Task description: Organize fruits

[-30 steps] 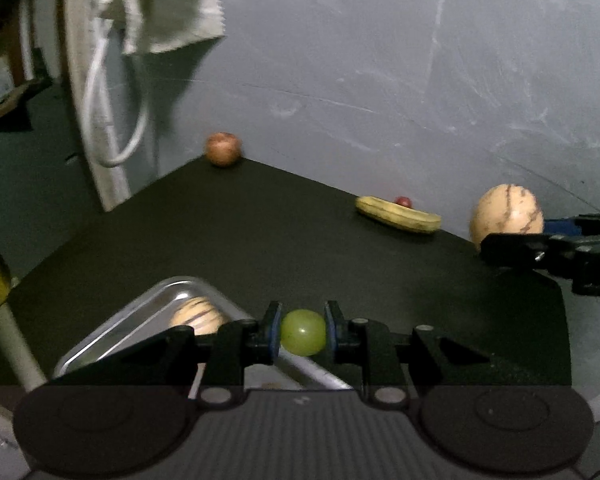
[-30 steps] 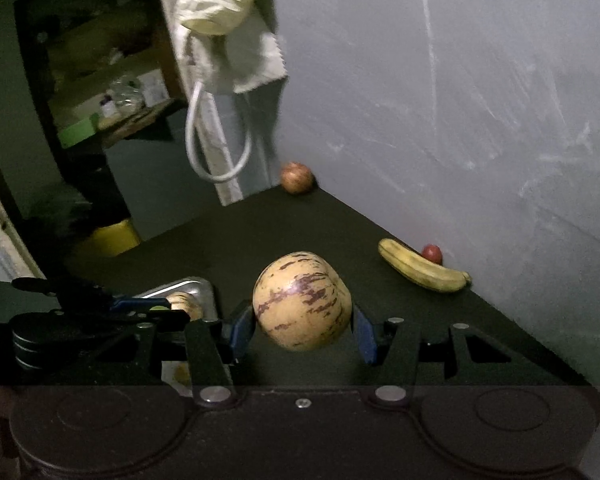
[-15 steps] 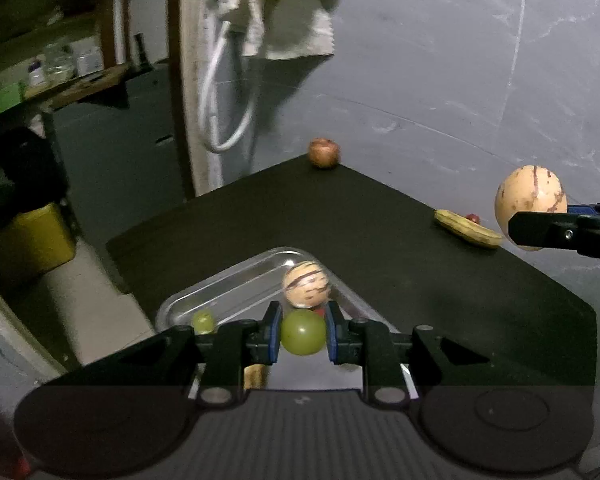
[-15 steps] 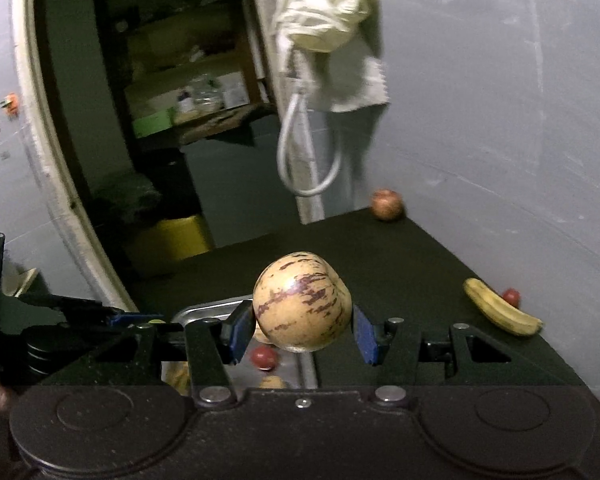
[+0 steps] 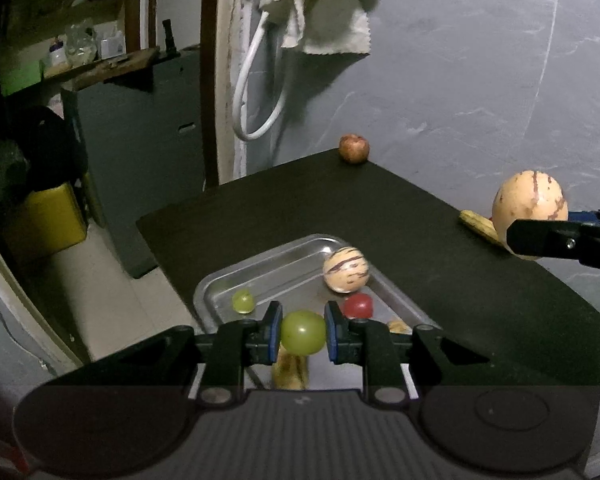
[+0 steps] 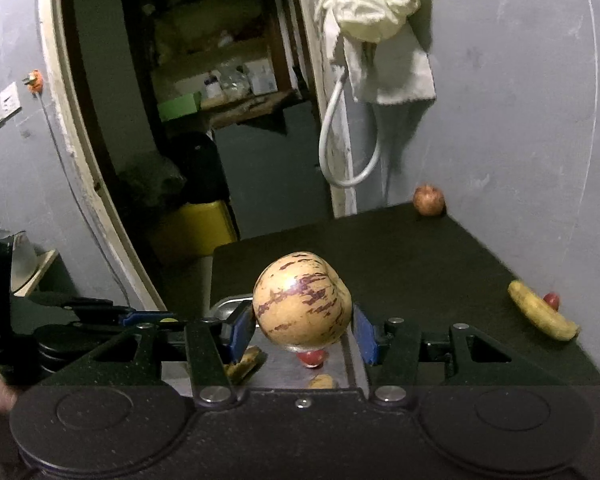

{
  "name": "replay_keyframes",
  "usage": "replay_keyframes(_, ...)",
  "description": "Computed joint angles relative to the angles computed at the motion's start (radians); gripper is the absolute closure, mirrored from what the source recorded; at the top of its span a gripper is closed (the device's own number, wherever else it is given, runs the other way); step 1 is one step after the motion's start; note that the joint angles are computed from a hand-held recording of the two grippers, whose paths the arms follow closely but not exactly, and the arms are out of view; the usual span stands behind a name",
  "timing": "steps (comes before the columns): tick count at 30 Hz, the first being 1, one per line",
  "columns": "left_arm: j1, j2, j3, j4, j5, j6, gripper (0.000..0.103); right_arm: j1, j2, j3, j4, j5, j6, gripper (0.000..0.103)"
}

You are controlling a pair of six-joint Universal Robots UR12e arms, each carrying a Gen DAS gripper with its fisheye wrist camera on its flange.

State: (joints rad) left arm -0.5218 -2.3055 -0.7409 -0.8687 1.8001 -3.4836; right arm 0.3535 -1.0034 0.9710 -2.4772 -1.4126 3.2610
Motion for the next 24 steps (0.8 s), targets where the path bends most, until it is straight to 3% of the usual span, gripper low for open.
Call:
replay_keyframes(7, 0.027, 0.02, -0.055, 0.008, -0.059, -0.004, 0.079, 0.022, 0.038, -0.057, 0.069, -0.032, 0.015, 0.049)
replay_keyframes(11, 0.029, 0.019, -0.059, -0.004, -0.057, -0.006, 0.079, 0.027, 0.045, -0.061, 0.07, -0.041, 0.012, 0.049)
replay_keyframes(19, -0.01, 0.017, -0.049, -0.019, 0.021, -0.077, 0.079, 0.0, 0.007, 0.011, 0.045, 0.024, -0.045, 0.049)
replay_keyframes(24, -0.032, 0.016, -0.06, -0.037, 0.007, -0.128, 0.079, -0.017, -0.024, 0.059, 0.06, 0.048, -0.088, 0.049)
